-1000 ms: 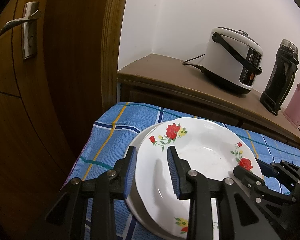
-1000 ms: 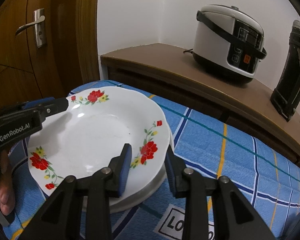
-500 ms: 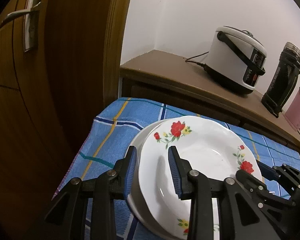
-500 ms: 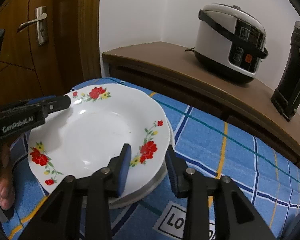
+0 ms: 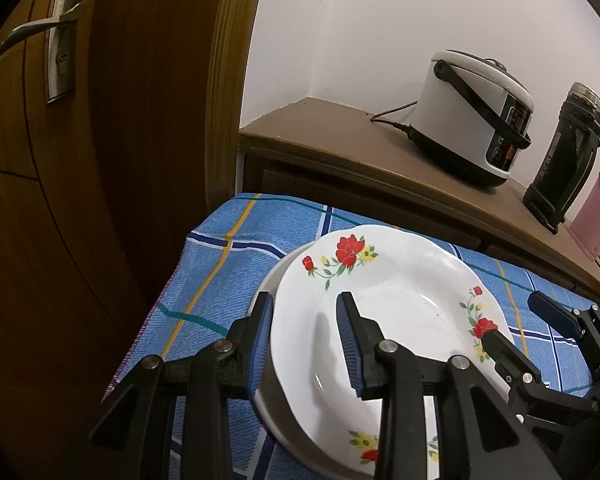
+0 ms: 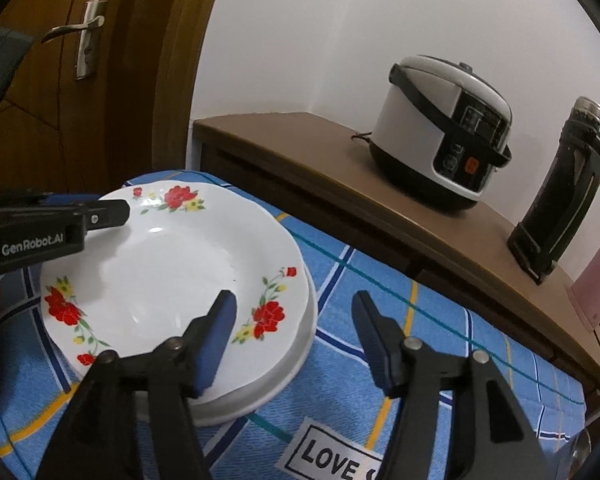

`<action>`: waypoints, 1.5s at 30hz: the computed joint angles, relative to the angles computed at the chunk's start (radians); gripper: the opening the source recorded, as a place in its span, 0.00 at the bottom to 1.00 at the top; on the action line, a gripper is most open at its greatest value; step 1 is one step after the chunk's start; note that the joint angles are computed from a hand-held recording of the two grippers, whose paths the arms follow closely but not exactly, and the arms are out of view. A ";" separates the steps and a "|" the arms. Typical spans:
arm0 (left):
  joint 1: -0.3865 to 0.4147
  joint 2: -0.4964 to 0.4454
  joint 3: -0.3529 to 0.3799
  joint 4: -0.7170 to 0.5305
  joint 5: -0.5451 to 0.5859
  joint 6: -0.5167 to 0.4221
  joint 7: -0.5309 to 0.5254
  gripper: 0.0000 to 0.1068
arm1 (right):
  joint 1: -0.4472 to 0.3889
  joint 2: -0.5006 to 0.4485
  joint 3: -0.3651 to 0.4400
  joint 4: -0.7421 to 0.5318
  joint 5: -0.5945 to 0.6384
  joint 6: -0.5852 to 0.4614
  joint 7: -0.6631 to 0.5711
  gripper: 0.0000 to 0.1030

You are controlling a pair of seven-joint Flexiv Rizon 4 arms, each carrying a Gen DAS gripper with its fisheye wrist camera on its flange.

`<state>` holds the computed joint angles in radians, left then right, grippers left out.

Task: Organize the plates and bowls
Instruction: 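Set the red-flower plate onto the bowl stack and open the left gripper, then pull the left gripper back and move it toward the pink plastic bowl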

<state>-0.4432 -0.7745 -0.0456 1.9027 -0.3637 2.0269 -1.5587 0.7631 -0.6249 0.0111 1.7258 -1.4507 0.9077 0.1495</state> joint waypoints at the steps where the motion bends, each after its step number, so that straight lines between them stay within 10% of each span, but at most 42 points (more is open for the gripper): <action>1: 0.001 0.000 0.000 0.000 0.001 0.001 -0.001 0.34 | 0.001 0.000 0.001 -0.001 0.003 -0.002 -0.003 0.59; 21: 0.006 -0.016 -0.021 0.006 0.047 0.134 0.026 0.45 | 0.002 0.025 0.001 0.028 -0.066 -0.046 0.090 0.62; 35: -0.091 -0.068 -0.004 -0.008 -0.049 0.387 0.226 0.45 | 0.004 0.090 0.037 0.102 -0.194 -0.233 0.319 0.63; 39: -0.101 -0.087 -0.024 -0.016 -0.057 0.469 0.299 0.64 | 0.008 0.105 0.061 0.123 -0.185 -0.305 0.349 0.69; 45: -0.097 -0.098 -0.069 -0.018 -0.031 0.520 0.375 0.64 | 0.018 0.126 0.092 0.155 -0.129 -0.344 0.309 0.69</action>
